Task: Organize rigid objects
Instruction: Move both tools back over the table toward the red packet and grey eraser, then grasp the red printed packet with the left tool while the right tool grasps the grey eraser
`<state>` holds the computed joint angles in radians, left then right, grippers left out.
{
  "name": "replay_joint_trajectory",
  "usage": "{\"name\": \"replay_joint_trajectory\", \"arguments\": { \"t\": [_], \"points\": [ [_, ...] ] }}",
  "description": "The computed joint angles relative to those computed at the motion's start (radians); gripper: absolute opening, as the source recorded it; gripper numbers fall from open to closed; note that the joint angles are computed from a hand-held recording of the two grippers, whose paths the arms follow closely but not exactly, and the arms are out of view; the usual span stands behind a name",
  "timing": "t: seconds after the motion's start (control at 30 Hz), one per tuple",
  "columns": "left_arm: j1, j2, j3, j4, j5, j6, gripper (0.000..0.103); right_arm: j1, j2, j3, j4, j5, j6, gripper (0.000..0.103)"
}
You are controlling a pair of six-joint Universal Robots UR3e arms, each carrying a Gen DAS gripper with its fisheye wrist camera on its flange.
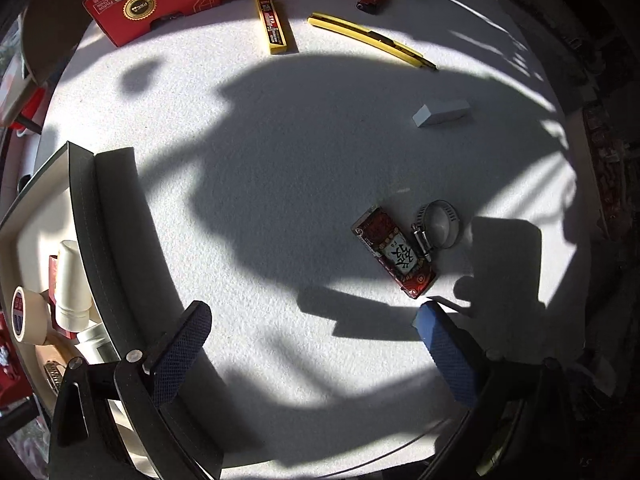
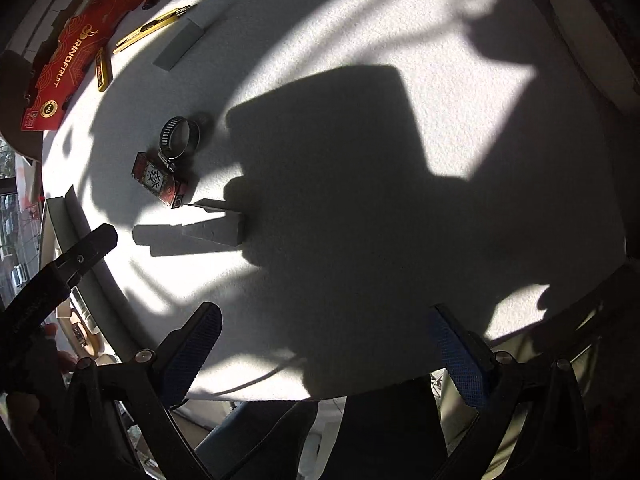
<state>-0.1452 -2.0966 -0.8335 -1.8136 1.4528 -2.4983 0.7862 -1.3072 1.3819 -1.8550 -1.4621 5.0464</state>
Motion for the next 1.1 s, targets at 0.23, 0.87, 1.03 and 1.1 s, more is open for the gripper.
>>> {"name": "replay_joint_trajectory", "arguments": {
  "t": [0.23,0.87,1.03,1.1],
  "points": [
    [-0.068,-0.171,0.156,0.023,0.025,-0.279,0.103,0.014,-0.074,0.054,0.035,-0.023,-0.013,0.103],
    [-0.045,-0.007,-0.201,0.279,0.139,-0.137,0.103,-0.026,0.156,-0.247,0.135,-0.016,-0.264,0.103],
    [-0.033,0.241,-0.549,0.546,0.097,0.153,0.103,-0.026,0.180,-0.309,0.180,-0.028,-0.247,0.103],
    [0.015,0.293,-0.583,0.548,0.044,0.260,0.103,-0.024,0.174,-0.304,0.179,-0.034,-0.230,0.103]
  ]
}}
